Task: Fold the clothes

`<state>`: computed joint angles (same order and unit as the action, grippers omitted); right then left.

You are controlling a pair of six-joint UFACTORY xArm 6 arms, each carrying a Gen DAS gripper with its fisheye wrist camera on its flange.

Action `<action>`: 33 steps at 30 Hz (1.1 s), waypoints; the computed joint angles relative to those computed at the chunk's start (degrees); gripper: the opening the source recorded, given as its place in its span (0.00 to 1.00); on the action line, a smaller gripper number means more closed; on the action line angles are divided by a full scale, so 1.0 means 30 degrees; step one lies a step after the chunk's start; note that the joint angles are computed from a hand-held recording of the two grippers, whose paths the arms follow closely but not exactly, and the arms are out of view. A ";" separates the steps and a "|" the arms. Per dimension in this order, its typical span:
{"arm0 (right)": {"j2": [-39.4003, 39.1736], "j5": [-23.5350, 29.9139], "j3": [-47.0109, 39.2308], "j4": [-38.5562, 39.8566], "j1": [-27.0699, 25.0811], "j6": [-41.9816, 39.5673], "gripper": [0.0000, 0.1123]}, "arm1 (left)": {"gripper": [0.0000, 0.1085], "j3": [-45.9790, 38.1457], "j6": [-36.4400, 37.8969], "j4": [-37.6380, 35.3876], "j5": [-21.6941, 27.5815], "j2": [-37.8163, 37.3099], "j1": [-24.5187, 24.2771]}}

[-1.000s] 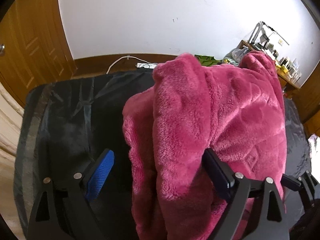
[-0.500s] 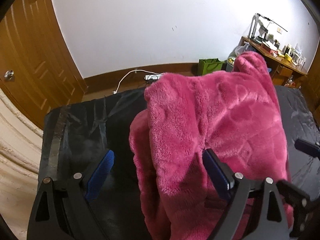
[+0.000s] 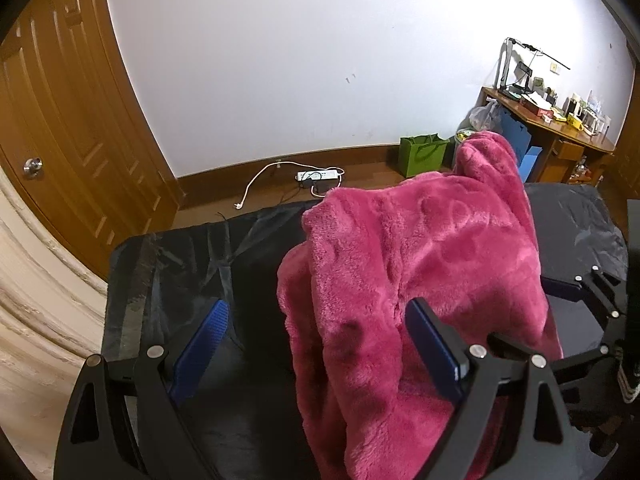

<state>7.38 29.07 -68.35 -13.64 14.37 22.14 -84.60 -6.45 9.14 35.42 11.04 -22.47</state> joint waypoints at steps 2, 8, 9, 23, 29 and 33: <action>0.0161 -0.0065 -0.0041 0.0094 -0.0039 -0.0144 0.78 | 0.85 0.0022 0.0061 0.0036 -0.0030 -0.0043 0.0005; 0.0520 -0.0156 -0.0183 0.0785 -0.0134 -0.0540 0.82 | 0.85 0.0041 -0.0296 0.0749 0.0091 -0.0131 -0.0229; 0.0323 -0.0261 0.0103 0.0966 -0.0187 -0.0575 0.83 | 0.85 0.0076 -0.0312 0.0888 0.0064 -0.0157 -0.0273; -0.0517 -0.1228 0.1480 0.2555 -0.0359 -0.1350 0.84 | 0.85 0.0274 -0.0583 0.1938 0.0133 -0.0352 -0.0686; -0.0595 -0.2045 0.0896 0.3167 -0.1128 -0.1517 0.84 | 0.85 0.0312 -0.0845 0.2453 0.0195 -0.0433 -0.0756; 0.1412 -0.1770 -0.2026 0.2315 -0.1399 -0.1168 0.84 | 0.85 0.0226 -0.0643 0.2305 0.0427 -0.0267 -0.0850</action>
